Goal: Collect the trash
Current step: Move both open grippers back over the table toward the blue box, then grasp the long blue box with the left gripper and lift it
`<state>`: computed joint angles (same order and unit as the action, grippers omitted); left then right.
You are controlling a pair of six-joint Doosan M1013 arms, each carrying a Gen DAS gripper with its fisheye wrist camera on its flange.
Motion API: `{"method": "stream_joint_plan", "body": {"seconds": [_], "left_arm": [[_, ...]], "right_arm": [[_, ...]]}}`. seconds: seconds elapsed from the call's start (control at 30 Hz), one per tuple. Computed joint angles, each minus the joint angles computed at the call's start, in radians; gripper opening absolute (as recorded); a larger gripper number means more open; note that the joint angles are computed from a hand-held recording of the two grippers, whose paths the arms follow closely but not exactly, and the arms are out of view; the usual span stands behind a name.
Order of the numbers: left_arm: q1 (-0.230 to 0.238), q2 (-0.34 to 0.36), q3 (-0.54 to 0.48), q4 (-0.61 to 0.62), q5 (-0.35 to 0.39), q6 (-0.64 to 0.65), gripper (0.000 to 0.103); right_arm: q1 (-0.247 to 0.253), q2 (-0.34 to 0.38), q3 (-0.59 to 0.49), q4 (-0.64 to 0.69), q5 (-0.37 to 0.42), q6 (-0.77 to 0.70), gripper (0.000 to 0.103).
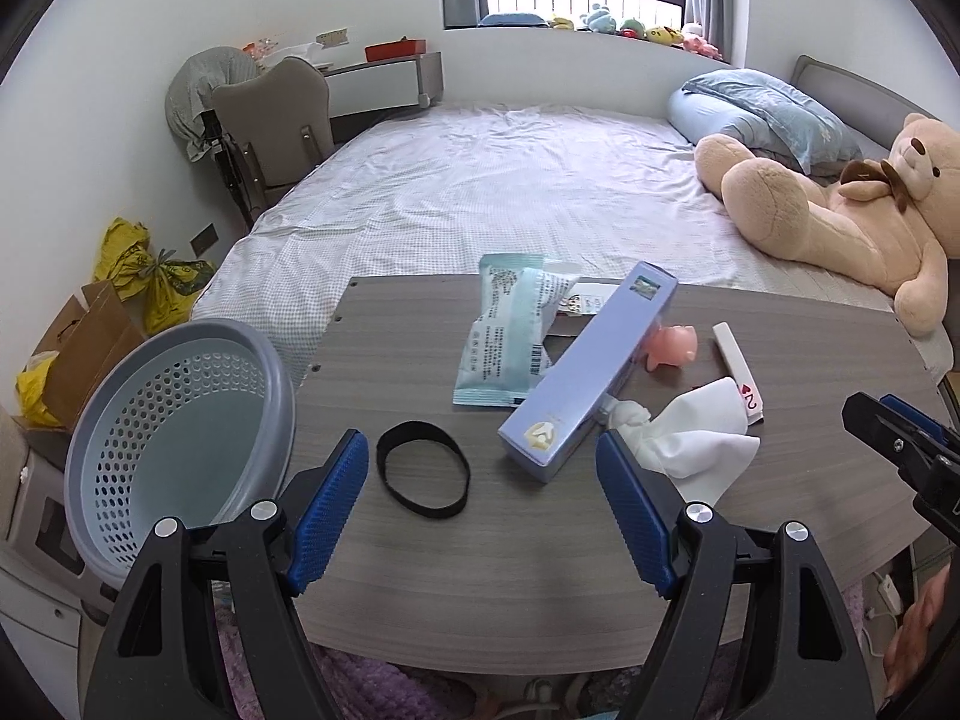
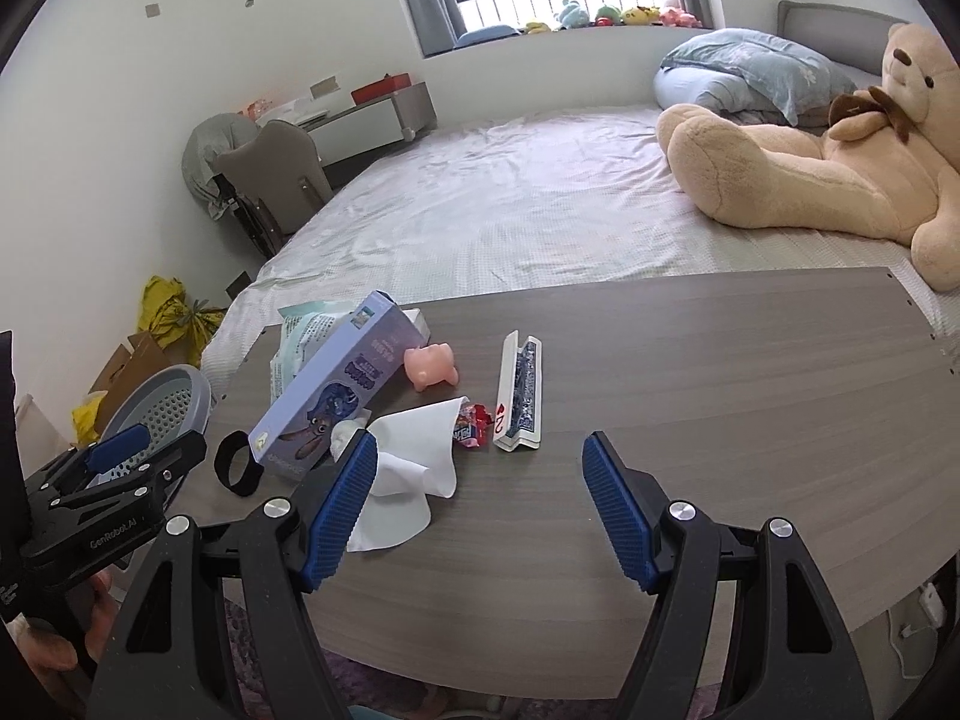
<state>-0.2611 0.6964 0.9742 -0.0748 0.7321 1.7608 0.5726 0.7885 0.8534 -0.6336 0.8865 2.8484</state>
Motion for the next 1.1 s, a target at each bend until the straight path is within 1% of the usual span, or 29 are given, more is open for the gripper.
{"method": "stream_joint_plan", "body": {"seconds": [0.2, 0.47, 0.73, 0.9, 1.03, 1.1], "left_arm": [[-0.010, 0.018, -0.022, -0.021, 0.020, 0.046, 0.075], [-0.010, 0.048, -0.060, -0.044, 0.047, 0.080, 0.075], [-0.013, 0.111, -0.153, -0.068, 0.113, 0.123, 0.075], [-0.017, 0.151, -0.212, -0.057, 0.130, 0.130, 0.075], [-0.015, 0.193, -0.280, -0.079, 0.187, 0.128, 0.075], [-0.015, 0.205, -0.299, -0.083, 0.201, 0.130, 0.075]], "right_arm": [[-0.005, -0.013, 0.034, -0.001, -0.009, 0.029, 0.070], [-0.009, -0.003, 0.033, 0.021, -0.002, 0.033, 0.070], [-0.014, 0.017, 0.015, 0.044, 0.001, 0.029, 0.070], [-0.021, 0.032, -0.001, 0.077, 0.007, 0.009, 0.070], [-0.025, 0.041, -0.010, 0.096, 0.012, -0.003, 0.070], [-0.026, 0.044, -0.013, 0.106, 0.014, -0.007, 0.070]]}}
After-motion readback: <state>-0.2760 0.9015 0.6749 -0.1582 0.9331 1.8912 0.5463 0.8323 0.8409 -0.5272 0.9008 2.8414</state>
